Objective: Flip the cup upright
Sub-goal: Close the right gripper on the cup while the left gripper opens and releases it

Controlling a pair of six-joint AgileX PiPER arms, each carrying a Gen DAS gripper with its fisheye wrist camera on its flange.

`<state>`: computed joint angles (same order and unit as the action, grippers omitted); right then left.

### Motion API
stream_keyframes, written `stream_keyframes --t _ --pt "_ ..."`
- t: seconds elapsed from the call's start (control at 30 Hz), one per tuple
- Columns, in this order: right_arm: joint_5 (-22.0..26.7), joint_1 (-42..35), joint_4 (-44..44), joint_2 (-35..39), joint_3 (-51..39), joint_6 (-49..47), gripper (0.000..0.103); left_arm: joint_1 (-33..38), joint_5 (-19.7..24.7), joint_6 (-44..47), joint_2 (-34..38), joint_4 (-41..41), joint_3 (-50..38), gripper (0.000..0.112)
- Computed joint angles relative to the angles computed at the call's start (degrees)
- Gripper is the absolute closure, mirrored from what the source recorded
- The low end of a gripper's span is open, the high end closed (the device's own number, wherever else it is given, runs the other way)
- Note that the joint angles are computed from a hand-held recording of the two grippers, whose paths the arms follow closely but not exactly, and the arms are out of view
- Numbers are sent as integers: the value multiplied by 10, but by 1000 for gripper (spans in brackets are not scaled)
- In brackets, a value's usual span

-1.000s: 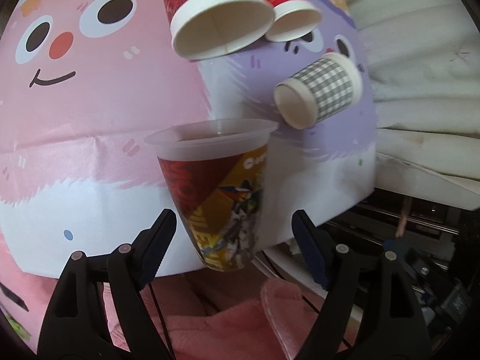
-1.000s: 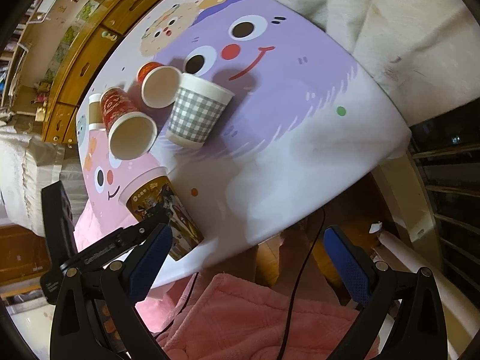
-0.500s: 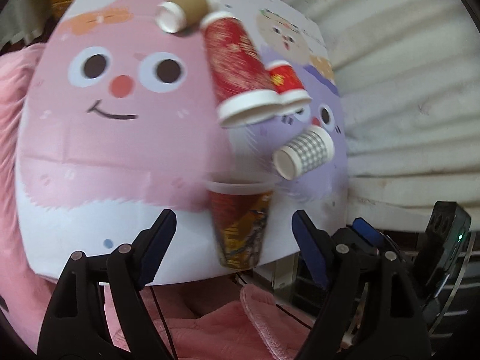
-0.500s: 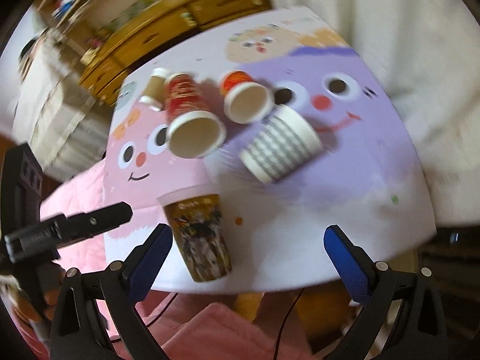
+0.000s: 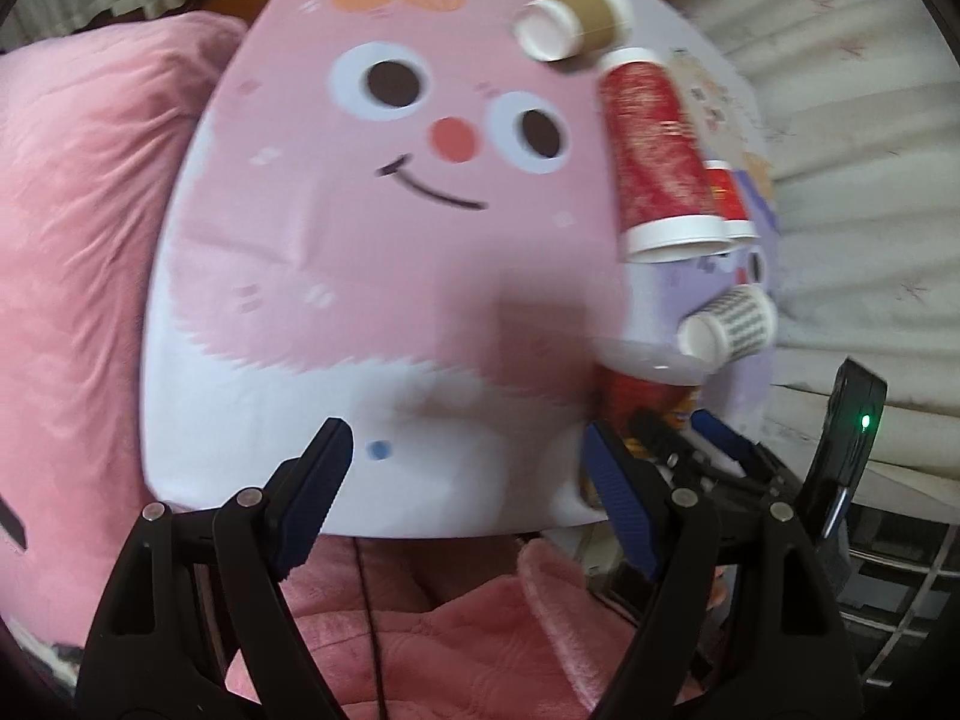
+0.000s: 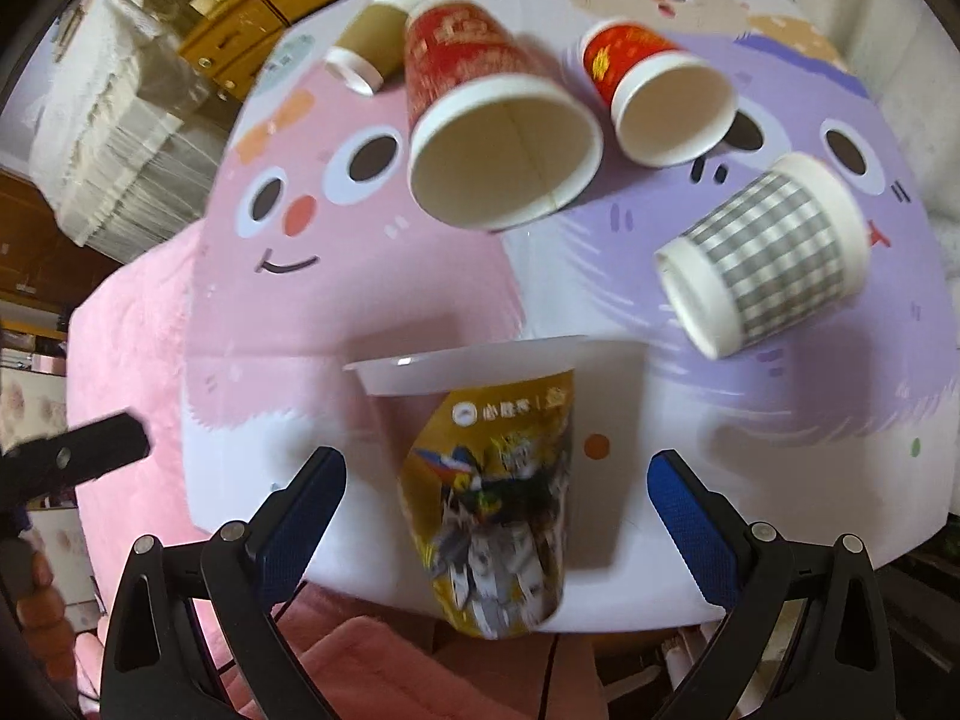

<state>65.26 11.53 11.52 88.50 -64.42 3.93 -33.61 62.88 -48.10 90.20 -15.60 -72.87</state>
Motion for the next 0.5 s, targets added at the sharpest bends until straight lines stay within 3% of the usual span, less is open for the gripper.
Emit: stream_keyframes --t 0.37,0.4,0.5 --pt "-27 24 -25 75 -5 41 1 13 49 35 11 22 11 35" --pt "-27 24 -26 81 -10 42 3 12 55 40 18 25 7 35" --pt "-24 25 -21 99 -27 40 22 11 67 52 39 22 -7 35"
